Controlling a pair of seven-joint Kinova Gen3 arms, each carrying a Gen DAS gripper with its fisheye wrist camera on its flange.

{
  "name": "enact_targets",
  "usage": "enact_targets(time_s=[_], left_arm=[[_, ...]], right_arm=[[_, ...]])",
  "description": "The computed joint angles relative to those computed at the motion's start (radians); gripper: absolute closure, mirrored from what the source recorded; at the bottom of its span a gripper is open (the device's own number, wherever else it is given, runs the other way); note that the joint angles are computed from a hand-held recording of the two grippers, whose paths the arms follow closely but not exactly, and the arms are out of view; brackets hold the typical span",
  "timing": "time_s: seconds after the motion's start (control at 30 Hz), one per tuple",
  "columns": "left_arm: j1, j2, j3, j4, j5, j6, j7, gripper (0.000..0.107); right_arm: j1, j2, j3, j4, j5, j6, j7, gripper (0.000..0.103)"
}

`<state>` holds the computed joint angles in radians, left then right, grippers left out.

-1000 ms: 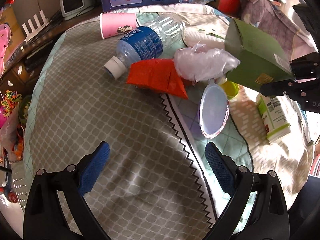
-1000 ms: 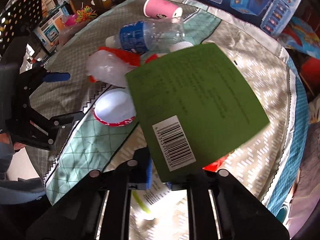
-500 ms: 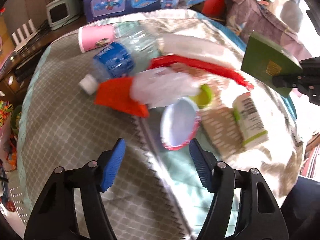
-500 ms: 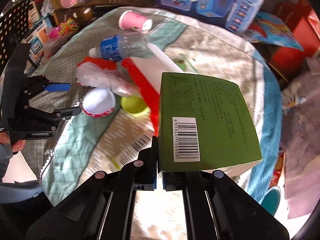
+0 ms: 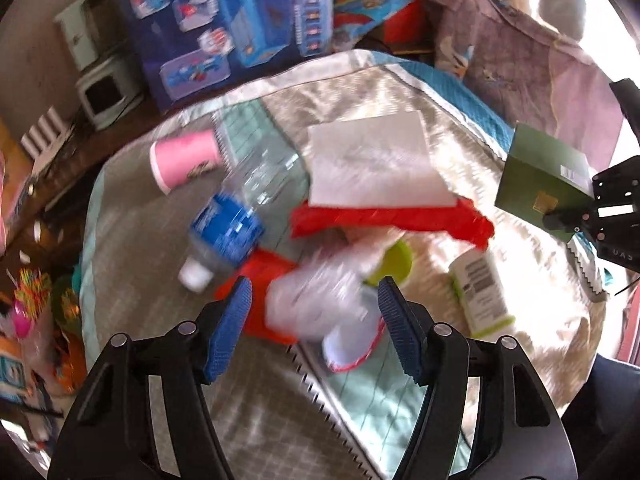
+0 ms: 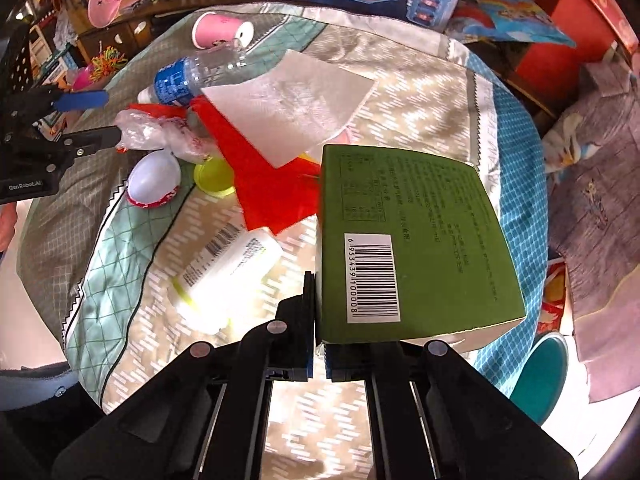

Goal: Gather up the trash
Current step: 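Grasp the white tissue with the left gripper while the right holds the green box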

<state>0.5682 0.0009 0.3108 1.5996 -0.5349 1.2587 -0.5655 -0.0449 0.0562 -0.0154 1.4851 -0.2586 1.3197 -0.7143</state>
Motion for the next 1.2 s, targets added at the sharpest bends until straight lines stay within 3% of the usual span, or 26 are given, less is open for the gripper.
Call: enact_targets(time_s=[0.33,0.47,0.63,0.7,0.73,0.77,0.87,1.1,1.13,1.2], left_arm=[[-0.061,0.134,-0.082,-0.159,0.146,-0.059,-0.200,0.040],[-0.088,0.214,-0.117,-0.213,0.259,-0.109,-0.294,0.036],[-0.077,0.294,-0.163,-0.240,0.293,-0.132,-0.315,0.037],[-0.067,0.297,-0.174,-0.236,0.292,-0.147,-0.307,0.063],[-0.058,0.300,-0.179,-0.239,0.286,-0.141,-0.296,0.085],[-0.049,0.301,-0.183,-0.243,0.278,-0.136,-0.286,0.097],[-0.004,0.290,-0.191,-0.244,0.218,-0.125,-0.239,0.104],[0.001,0.275,-0.178,-0.243,0.226,-0.097,-0.243,0.103],[-0.003,0.274,-0.181,-0.242,0.229,-0.090,-0.236,0.098],[0.001,0.286,-0.189,-0.258,0.209,-0.052,-0.208,0.064]], right_arm=[[0.050,0.067,0.016,-0.062,-0.018,0.035,0.013,0.099],[0.069,0.096,0.017,-0.084,-0.010,0.041,0.024,0.099],[0.106,0.155,0.024,-0.140,0.002,0.054,0.019,0.099],[0.118,0.170,0.021,-0.152,0.004,0.055,0.019,0.099],[0.124,0.178,0.020,-0.157,0.003,0.057,0.019,0.099],[0.130,0.183,0.019,-0.160,0.002,0.058,0.021,0.099],[0.146,0.194,0.015,-0.164,-0.006,0.062,0.026,0.099],[0.171,0.196,0.010,-0.153,-0.027,0.068,0.041,0.099],[0.172,0.194,0.010,-0.151,-0.028,0.068,0.044,0.099],[0.173,0.195,0.009,-0.151,-0.033,0.070,0.048,0.099]])
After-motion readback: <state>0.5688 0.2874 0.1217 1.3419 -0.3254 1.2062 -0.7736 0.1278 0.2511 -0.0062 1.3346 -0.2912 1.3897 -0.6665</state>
